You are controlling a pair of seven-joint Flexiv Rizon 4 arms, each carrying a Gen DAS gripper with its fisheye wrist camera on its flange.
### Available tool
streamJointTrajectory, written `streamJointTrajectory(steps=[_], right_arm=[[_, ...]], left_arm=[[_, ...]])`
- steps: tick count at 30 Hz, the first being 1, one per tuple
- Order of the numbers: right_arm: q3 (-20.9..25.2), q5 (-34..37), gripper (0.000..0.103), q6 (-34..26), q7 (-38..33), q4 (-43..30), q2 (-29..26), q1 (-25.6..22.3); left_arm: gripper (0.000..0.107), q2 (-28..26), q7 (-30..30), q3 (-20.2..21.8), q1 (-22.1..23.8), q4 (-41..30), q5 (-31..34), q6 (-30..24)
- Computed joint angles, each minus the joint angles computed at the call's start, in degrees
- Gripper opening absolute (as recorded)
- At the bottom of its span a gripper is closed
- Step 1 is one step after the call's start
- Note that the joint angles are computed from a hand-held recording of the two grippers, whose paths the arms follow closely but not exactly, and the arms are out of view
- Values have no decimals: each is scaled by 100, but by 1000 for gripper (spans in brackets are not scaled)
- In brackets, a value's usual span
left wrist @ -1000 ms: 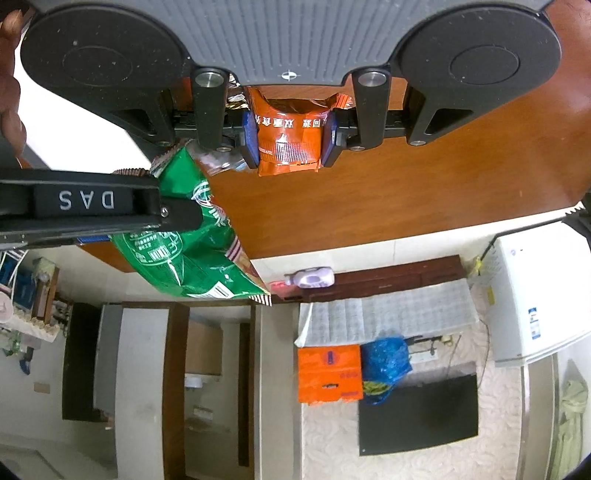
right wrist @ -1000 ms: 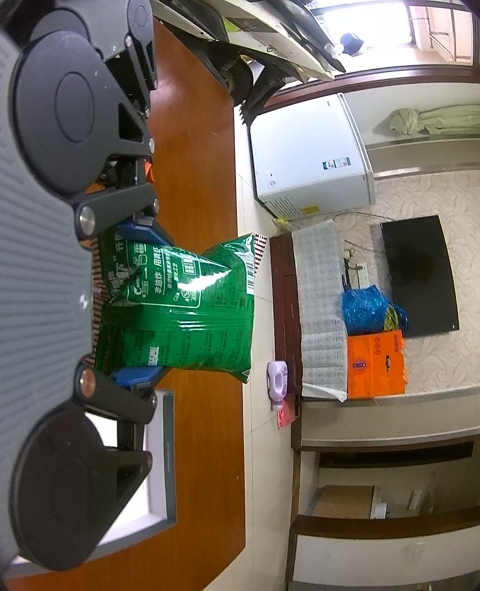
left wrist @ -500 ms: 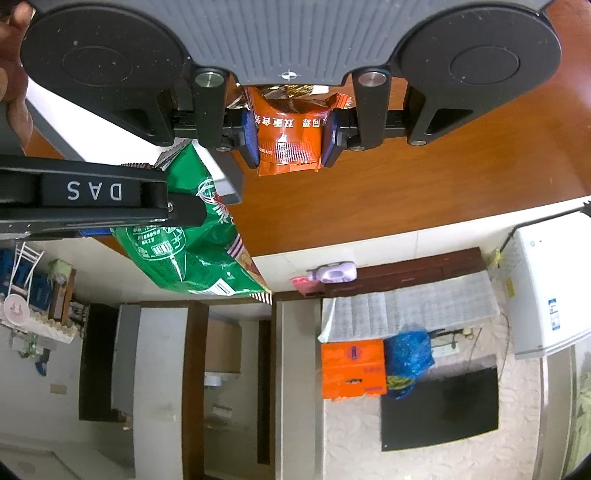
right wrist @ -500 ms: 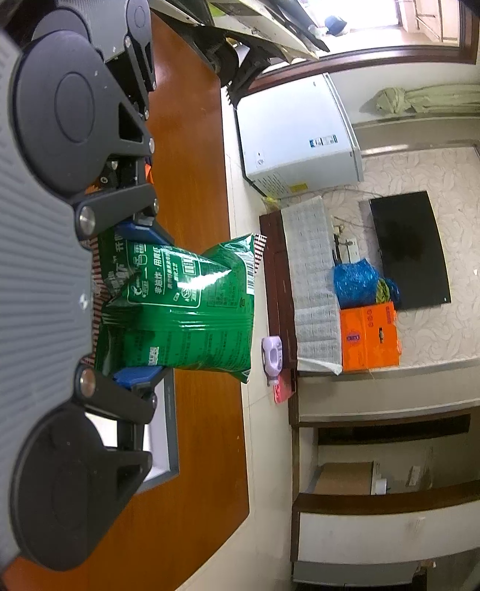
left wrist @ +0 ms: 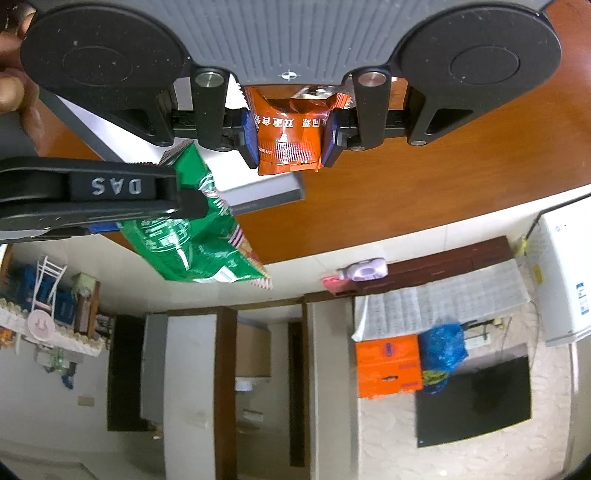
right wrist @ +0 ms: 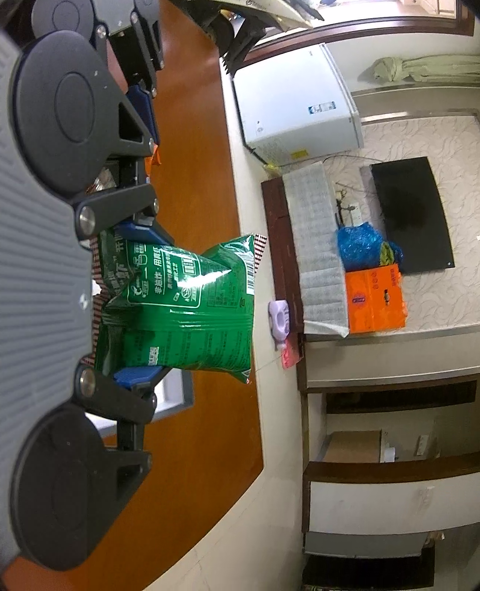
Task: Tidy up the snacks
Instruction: 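Lift the green bag and orange snack and carry both toward the open box, then lower the green bag into the box with the right gripper while the left releases the orange snack there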
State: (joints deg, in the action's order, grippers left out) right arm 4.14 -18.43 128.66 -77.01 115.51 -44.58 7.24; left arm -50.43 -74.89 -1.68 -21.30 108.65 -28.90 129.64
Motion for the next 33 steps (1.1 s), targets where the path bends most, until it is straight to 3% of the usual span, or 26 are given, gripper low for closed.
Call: streamJointTrajectory(steps=[13, 25, 27, 33], right_arm=[[-30, -110, 64, -157, 100, -244, -255, -246], [-188, 140, 64, -756, 42, -740, -535, 57], [-164, 371, 64, -651, -151, -561, -493, 128], [-134, 128, 64, -895, -141, -499, -476, 53]], left_arm=[[37, -309, 233, -24, -135, -469, 199, -383], [37, -368, 310, 62, -264, -560, 282, -747], [38, -368, 294, 82, -302, -552, 244, -788], [38, -383, 288, 178, -377, -567, 229, -935]])
